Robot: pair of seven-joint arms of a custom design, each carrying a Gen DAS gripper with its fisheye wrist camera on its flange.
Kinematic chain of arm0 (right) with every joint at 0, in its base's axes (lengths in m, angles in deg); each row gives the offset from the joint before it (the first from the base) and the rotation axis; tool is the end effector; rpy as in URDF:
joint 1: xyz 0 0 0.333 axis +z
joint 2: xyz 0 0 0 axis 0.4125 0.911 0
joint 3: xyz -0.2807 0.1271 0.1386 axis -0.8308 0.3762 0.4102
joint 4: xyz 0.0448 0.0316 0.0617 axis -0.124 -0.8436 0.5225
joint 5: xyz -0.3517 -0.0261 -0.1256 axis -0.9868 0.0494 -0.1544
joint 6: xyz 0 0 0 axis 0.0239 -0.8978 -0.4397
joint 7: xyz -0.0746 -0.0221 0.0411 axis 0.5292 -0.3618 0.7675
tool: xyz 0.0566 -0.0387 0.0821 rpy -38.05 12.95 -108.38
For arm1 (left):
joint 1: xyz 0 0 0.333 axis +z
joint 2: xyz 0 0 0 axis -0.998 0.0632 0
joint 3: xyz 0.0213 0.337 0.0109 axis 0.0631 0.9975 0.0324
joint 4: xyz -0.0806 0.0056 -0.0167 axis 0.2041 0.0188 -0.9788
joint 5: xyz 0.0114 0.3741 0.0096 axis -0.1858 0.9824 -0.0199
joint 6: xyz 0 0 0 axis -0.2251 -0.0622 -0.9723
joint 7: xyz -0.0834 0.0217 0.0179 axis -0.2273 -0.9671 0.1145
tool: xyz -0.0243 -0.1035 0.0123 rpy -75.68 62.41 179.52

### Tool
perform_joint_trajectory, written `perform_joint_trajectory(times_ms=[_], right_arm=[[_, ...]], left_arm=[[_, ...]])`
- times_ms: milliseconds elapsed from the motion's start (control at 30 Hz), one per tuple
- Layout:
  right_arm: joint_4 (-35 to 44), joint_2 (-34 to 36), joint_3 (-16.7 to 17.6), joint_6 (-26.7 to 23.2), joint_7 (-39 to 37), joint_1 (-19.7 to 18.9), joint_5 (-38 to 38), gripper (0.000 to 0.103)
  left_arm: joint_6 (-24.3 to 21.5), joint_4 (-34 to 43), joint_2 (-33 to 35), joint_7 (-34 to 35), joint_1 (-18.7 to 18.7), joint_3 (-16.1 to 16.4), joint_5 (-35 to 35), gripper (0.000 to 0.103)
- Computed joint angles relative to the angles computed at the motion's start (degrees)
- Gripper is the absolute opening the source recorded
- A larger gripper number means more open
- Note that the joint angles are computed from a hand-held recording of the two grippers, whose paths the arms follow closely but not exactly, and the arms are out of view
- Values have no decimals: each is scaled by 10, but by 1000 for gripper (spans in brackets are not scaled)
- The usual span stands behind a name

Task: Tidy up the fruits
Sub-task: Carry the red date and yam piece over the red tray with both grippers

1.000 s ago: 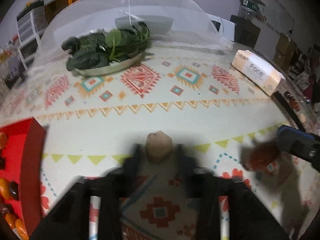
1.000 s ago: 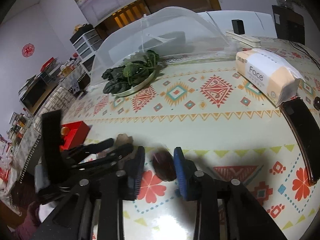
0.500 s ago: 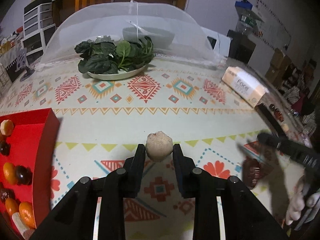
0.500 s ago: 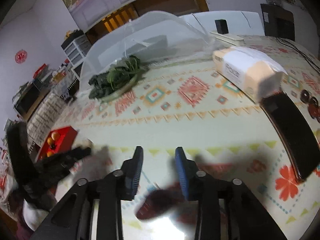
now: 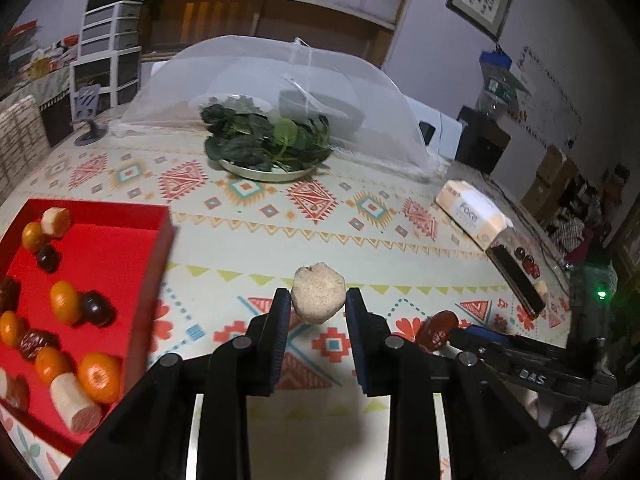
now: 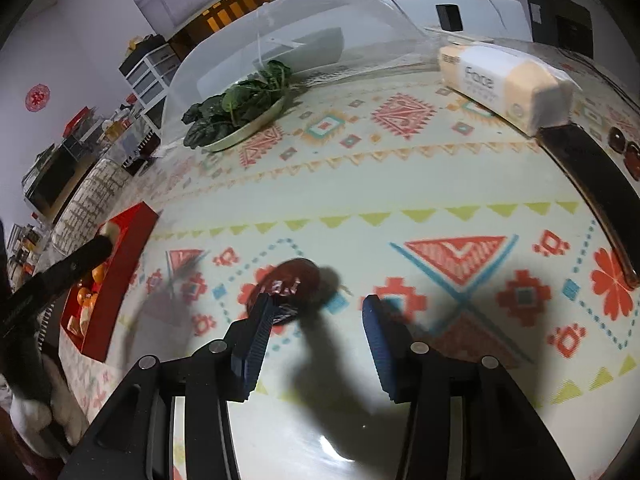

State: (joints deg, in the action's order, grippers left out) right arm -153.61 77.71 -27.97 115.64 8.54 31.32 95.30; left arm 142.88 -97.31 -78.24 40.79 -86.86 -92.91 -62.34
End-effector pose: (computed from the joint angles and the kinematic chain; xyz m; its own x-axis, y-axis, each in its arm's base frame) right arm 0.6129 0.1125 0.4576 0.0431 -0.9247 -0.3783 -0.8074 0.1908 -0.5583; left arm 0.6143 -0.1161 0.5076 -0.2218 -0.9380 0.2665 -0.7042 -0.0350 -0.7091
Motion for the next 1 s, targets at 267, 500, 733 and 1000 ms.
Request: perform_joint_trajectory(times_ms=[267,500,733,1000], right_arm=[[30,18,2,-10,34,11,8,54],[25,28,-49,9,194,68,-187,45],[8,17,14,21,136,18,-136,39],[34,16,31,15,72,19,-73,35]], left_arm=[[-1,-20,-29,69,15,2,-95,27],[4,-36,-50,105,8,25,-142,27],[13,-44,-58,113,15,46,-170,27],[24,-56,-60,91,36,69,-168,27]])
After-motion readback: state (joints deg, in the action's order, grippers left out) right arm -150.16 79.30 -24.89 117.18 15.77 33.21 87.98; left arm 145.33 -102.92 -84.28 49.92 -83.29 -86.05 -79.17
